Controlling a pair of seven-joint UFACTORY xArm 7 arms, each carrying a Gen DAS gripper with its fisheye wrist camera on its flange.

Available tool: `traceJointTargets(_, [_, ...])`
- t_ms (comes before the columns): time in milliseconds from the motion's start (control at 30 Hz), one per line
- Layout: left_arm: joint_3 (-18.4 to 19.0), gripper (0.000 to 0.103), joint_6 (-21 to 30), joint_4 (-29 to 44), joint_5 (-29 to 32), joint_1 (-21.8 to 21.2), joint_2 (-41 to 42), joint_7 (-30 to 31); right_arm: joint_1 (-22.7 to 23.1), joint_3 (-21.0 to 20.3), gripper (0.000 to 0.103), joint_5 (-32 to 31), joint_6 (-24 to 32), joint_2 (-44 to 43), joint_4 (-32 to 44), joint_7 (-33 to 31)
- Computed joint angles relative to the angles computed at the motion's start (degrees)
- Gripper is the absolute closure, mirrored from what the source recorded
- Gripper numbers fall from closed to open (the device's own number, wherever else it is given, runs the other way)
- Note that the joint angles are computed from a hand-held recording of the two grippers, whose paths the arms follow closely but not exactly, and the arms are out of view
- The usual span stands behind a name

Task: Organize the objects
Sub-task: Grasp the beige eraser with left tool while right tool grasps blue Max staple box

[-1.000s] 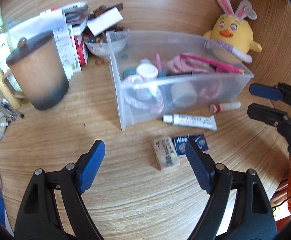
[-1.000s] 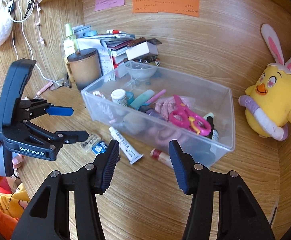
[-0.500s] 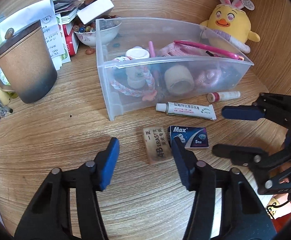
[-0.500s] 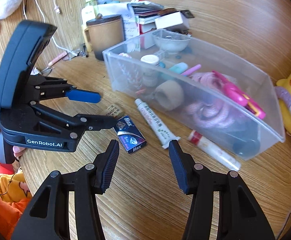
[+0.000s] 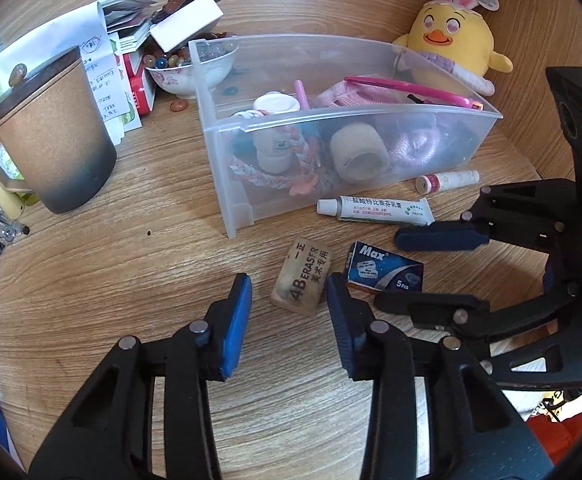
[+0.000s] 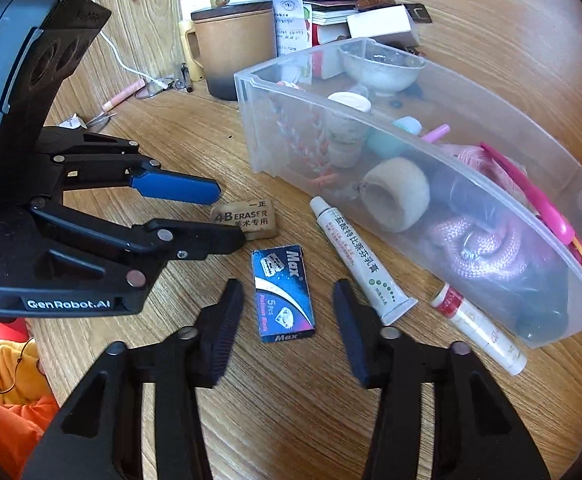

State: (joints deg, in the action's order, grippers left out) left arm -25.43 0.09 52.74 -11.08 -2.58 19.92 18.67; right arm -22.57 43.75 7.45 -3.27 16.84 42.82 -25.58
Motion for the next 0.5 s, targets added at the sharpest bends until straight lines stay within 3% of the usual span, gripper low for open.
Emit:
traceJointTargets(67, [-0.5, 0.065, 0.4, 0.9, -0.3, 0.4, 0.7, 0.0, -0.1, 0.0, 0.077, 0.0, -0.3, -0.2, -0.3, 0.5])
traceJointTargets(233, [-1.1, 0.065, 1.1, 2.6, -1.0, 0.5, 1.8, 0.8, -3.3, 2.0, 0.078, 0.2, -1.2, 0.0, -0.8, 3.0])
traceJointTargets(300, [0.4, 0.074, 0.3, 2.3, -0.5, -1.2, 1.7, 0.2, -7.1, 5.2, 0.078, -0.4, -1.3, 0.3, -1.2, 3.8])
traceJointTargets(400, [5.1, 0.08, -1.3, 1.7, 1.6, -5.6, 1.1, -2.6, -12.3, 9.3, 0.078, -1.8, -3.1, -0.3, -2.8, 5.8])
traceJointTargets(500, [2.6, 0.08, -2.5, 0.9, 2.1, -3.0, 0.8, -3.5, -16.4, 12.4, 0.078, -3.7, -5.1, -0.1, -4.1, 8.1])
